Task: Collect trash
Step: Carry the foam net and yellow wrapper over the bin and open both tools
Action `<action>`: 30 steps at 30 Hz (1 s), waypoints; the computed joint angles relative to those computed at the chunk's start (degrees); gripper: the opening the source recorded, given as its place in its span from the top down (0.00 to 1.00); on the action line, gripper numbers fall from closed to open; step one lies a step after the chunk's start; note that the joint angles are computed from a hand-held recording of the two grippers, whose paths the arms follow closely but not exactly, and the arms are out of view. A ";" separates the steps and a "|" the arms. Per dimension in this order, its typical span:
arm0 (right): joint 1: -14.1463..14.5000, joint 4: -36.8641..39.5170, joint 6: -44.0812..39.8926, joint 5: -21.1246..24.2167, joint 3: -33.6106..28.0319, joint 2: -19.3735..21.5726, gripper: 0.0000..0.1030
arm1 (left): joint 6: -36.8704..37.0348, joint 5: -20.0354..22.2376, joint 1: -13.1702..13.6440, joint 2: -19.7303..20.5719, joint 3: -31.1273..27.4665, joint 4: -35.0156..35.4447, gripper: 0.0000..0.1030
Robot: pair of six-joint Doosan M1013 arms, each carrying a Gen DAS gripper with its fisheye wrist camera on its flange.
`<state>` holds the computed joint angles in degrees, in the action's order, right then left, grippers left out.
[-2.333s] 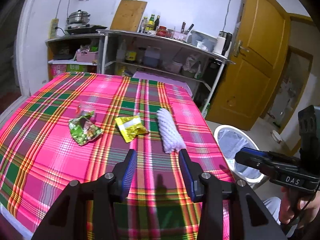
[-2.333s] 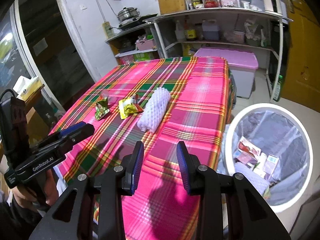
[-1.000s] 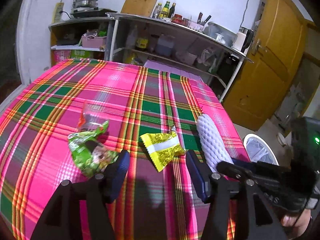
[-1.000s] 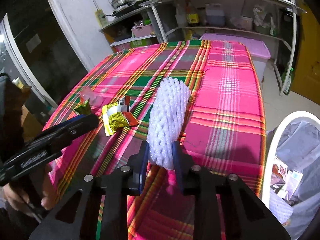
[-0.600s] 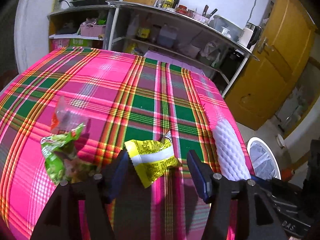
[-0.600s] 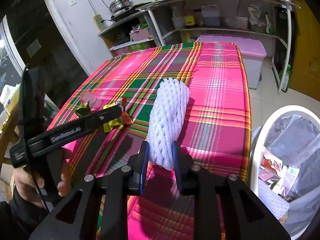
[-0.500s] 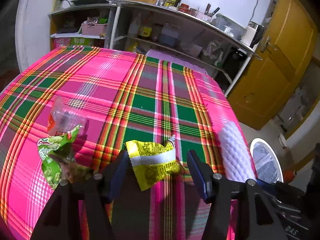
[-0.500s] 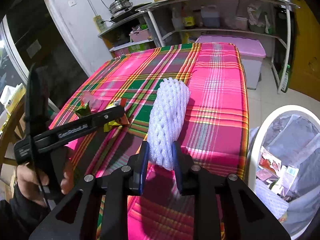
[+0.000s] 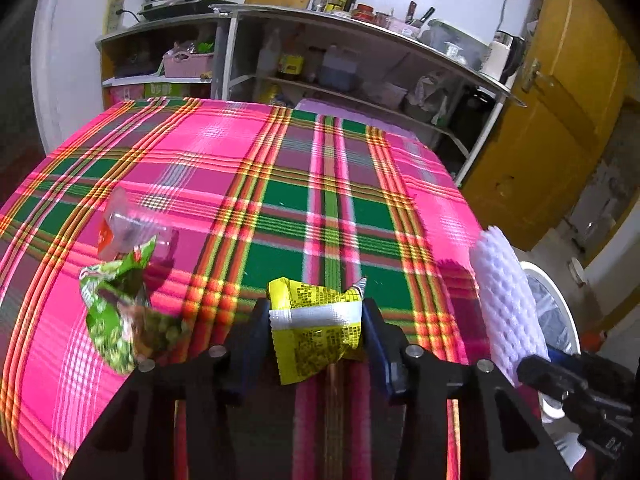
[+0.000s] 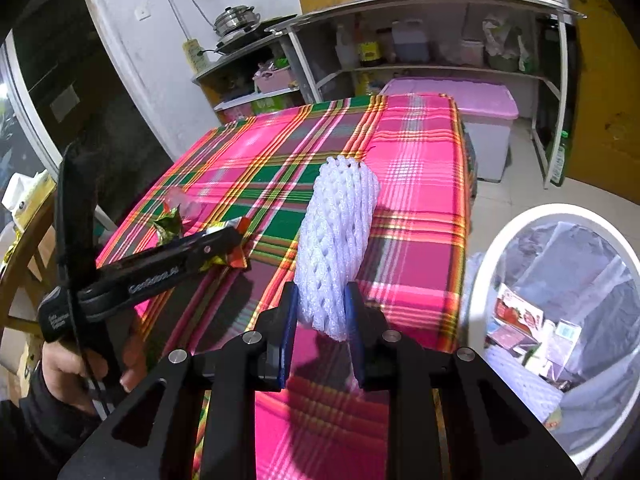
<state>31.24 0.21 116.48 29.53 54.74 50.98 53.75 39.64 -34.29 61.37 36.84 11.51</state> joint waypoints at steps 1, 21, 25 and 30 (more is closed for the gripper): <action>0.06 -0.70 0.72 -0.31 0.67 -0.43 0.76 | 0.09 -0.92 -0.11 -0.65 1.21 -0.17 0.57; 1.29 -17.34 18.17 -6.99 14.51 -9.34 0.76 | 4.52 -19.02 -3.98 -12.91 21.17 -2.48 0.57; 1.53 -20.73 22.09 -8.02 16.71 -10.78 0.76 | 5.86 -20.50 -4.58 -13.74 22.09 -3.09 0.57; 1.44 -24.45 26.54 -8.88 18.87 -12.08 0.76 | 7.30 -21.19 -5.40 -14.35 22.58 -3.69 0.57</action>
<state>32.67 -24.24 143.03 20.65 73.60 38.90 61.06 18.45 -39.69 47.01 59.42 7.82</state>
